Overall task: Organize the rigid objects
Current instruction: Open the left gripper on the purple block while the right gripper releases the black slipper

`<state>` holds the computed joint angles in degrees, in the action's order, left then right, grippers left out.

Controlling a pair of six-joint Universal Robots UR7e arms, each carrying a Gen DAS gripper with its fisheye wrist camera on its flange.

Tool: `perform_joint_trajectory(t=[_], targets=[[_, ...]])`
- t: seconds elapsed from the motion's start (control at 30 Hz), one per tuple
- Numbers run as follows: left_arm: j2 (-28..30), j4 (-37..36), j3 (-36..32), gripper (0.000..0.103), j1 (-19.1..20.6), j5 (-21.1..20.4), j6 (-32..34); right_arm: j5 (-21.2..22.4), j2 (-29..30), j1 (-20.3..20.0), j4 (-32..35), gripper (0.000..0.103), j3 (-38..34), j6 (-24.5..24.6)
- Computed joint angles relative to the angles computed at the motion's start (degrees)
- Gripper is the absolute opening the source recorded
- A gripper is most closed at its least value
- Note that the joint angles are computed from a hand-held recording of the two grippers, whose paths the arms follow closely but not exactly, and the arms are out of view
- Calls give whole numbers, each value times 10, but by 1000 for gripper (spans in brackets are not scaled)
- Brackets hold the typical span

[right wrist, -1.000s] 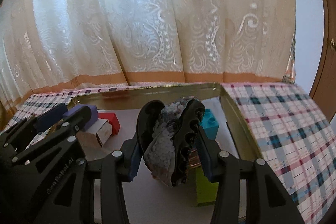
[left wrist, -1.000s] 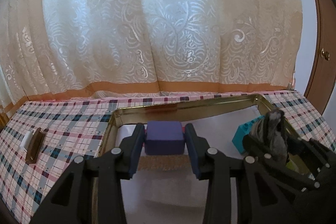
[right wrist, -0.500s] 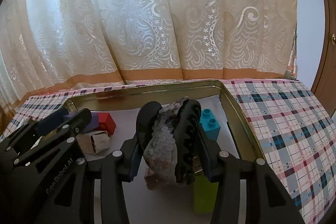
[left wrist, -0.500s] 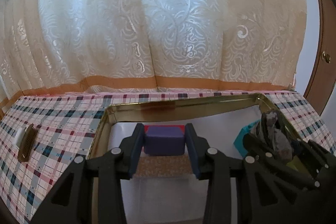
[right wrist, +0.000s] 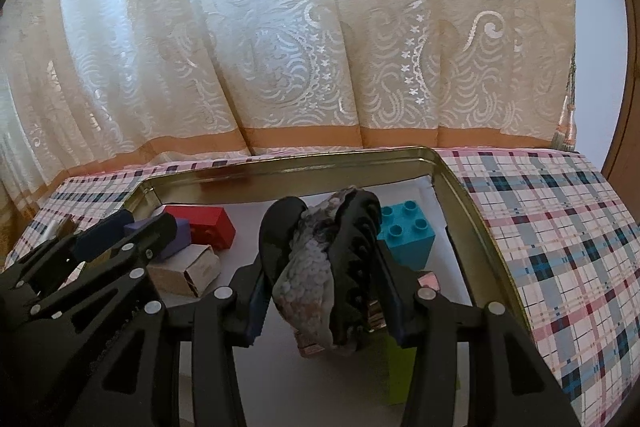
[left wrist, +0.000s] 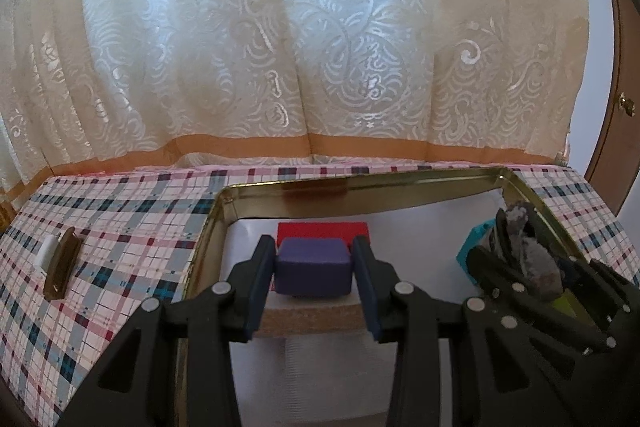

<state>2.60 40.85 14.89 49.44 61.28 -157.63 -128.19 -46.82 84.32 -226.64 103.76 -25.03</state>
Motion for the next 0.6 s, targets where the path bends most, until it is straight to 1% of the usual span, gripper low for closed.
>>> perform_joint_trajectory(t=[0.33, 0.47, 0.6], targets=[[5, 3, -6, 39, -2, -14, 5, 9, 0, 1, 8, 50, 0, 4], [-1, -10, 9, 38, -4, -23, 15, 17, -3, -1, 9, 50, 5, 7], [10, 9, -16, 38, -2, -24, 5, 28, -8, -4, 6, 50, 14, 14]])
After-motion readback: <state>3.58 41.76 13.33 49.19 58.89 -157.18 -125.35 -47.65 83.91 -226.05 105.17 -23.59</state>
